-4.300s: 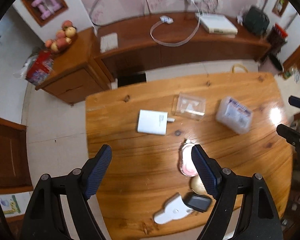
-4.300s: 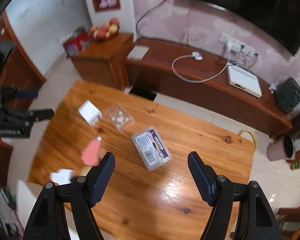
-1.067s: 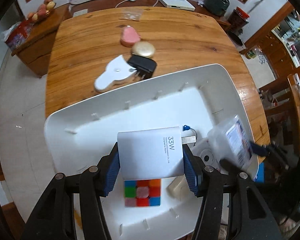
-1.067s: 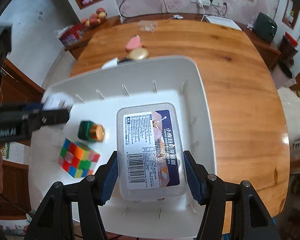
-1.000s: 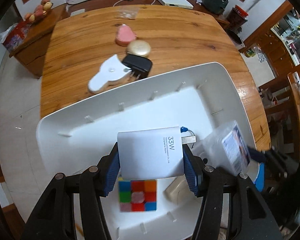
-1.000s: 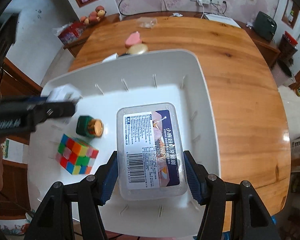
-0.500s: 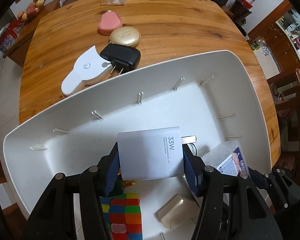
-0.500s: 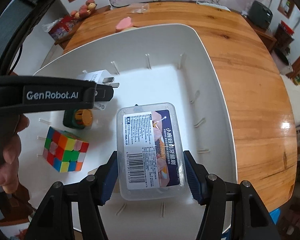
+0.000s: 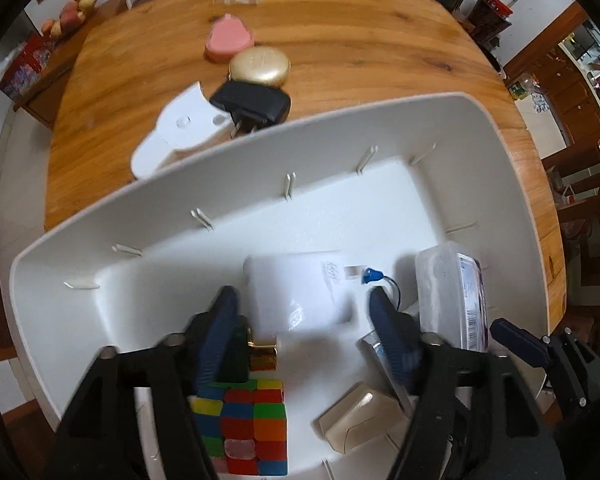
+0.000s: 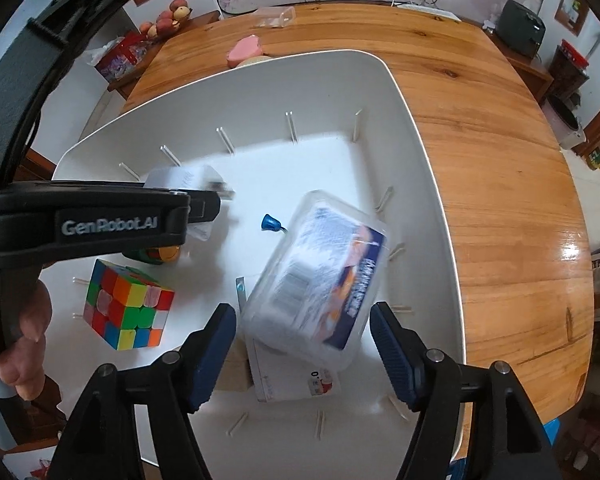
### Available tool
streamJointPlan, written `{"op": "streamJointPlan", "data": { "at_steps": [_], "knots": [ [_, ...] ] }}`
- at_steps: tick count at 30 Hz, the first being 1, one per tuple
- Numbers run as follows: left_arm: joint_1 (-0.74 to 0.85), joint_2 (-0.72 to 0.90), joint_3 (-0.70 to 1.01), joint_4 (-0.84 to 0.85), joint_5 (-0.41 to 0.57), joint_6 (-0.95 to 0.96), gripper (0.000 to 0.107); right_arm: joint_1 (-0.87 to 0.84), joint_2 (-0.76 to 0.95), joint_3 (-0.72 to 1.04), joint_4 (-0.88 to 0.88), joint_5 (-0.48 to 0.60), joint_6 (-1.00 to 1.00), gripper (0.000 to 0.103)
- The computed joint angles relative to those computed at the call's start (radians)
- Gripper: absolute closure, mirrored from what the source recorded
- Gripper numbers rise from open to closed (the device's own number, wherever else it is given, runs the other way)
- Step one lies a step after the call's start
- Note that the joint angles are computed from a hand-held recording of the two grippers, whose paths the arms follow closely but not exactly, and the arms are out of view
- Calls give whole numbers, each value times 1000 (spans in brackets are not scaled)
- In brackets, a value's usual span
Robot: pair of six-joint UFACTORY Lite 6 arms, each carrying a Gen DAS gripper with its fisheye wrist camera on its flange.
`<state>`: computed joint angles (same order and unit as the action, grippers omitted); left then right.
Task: Organize rigid objects
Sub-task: 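Release the charger in the tray while the right tool releases the labeled box, then move both tools back over the table toward the remaining items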
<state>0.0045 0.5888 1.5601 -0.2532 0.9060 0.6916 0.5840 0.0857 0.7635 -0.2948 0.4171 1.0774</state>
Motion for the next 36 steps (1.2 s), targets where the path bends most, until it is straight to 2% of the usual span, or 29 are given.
{"op": "streamJointPlan", "data": {
  "at_steps": [3,16,22,29,36],
  "knots": [
    [2,-43,-9,-11,3,23,24,-3,-19,-16,21,-4,-17,33],
    [40,-194,-77,-59,19,113,24,2,-129,-62,43,15,-28,33],
    [88,-239,-72,-79,62,153,24,-3,-208,-65,67,56,-57,33],
    [164,-220,33,-101,107,158,24,-42,-247,-17,125,96,-146,33],
    [212,-131,205,-87,142,158,24,-107,-236,89,207,154,-287,33]
  ]
}}
